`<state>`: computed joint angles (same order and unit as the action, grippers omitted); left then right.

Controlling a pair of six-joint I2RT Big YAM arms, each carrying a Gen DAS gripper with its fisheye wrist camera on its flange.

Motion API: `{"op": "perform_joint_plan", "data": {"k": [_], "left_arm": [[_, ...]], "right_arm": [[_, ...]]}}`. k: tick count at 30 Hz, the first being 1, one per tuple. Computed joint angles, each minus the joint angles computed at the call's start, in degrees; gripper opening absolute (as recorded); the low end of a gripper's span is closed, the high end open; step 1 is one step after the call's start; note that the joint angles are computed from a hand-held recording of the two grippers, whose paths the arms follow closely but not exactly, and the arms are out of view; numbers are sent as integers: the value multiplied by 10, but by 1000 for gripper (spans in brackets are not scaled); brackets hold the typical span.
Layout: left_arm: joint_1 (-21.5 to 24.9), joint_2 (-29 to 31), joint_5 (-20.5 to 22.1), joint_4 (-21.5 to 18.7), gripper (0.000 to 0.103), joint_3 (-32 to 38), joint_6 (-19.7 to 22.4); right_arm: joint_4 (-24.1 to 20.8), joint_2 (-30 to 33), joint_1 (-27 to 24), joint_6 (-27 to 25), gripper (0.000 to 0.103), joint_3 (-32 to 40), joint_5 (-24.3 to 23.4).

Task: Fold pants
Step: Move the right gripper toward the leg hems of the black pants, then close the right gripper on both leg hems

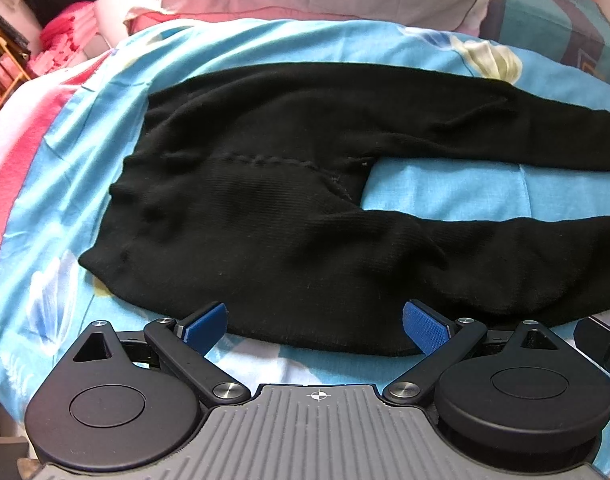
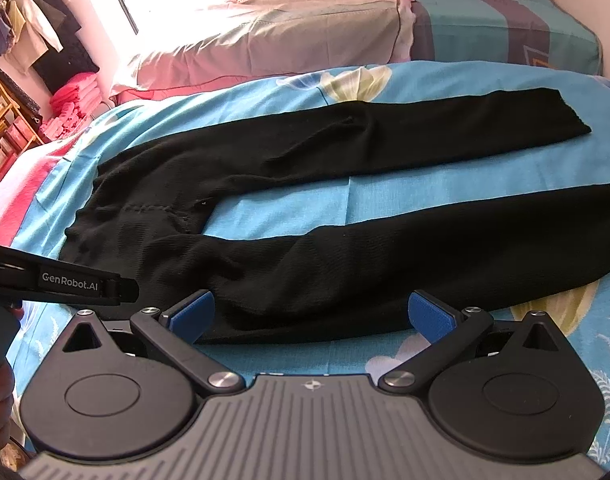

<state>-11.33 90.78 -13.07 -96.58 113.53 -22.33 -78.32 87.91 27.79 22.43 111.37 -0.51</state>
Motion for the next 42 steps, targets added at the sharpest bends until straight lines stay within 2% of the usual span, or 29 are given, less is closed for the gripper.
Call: {"op": "perform_joint_plan", "data": {"k": [6, 12, 14, 15, 16, 18, 20, 21, 22, 24, 25, 27, 29, 31, 32, 33, 34, 36, 37, 39, 41, 42], "left_arm": [[6, 13, 4, 7, 103, -1, 7], [32, 11, 12, 84, 103, -62, 14], [45, 14, 8, 95, 103, -75, 9], [53, 13, 11, 104, 103, -86, 7], [61, 12, 18, 109, 103, -96, 5], [75, 15, 23, 112, 103, -112, 8], [75, 5, 18, 138, 103, -136, 19], [70, 4, 9, 143, 103, -139, 27], [66, 4, 3, 144, 103, -140, 29], [64, 6, -1, 140, 103, -138, 22], [64, 10, 5, 136, 103, -133, 14], [62, 13, -1, 127, 103, -128, 14], [62, 13, 2, 130, 103, -128, 16], [64, 5, -4, 139, 103, -139, 24], [63, 1, -6, 144, 103, -143, 26], [62, -1, -7, 147, 103, -147, 27], [61, -3, -9, 148, 103, -149, 28], [57, -6, -16, 138, 103, -149, 23], [56, -5, -17, 136, 103, -147, 20], [49, -2, -36, 122, 103, -142, 11], [46, -2, -40, 118, 103, -140, 5], [45, -1, -40, 118, 103, -139, 3]], "right_arm": [[-2, 9, -7, 6, 103, -1, -8], [25, -11, -40, 16, 102, -61, -27], [41, -30, -62, 31, 95, -98, -26], [50, -42, -76, 44, 87, -118, -23], [62, -54, -92, 63, 69, -138, -18], [76, -67, -122, 111, 47, -161, 17], [88, -71, -146, 155, 51, -171, 52], [103, -72, -160, 179, 60, -178, 68], [117, -71, -169, 196, 77, -181, 79], [148, -66, -185, 219, 92, -186, 92], [160, -59, -190, 225, 94, -186, 102], [167, -37, -188, 203, 94, -170, 123], [164, -22, -186, 156, 72, -154, 128], [159, -14, -185, 104, 11, -144, 144], [149, -13, -188, 91, 7, -138, 150], [160, -21, -204, 85, 7, -147, 128], [177, -35, -222, 101, 7, -160, 112], [184, -55, -240, 109, 7, -176, 145], [171, -54, -251, 108, 7, -178, 154], [149, -52, -263, 116, 7, -180, 121], [166, -58, -253, 69, 8, -187, 135], [187, -67, -250, 68, 10, -198, 142]]}}
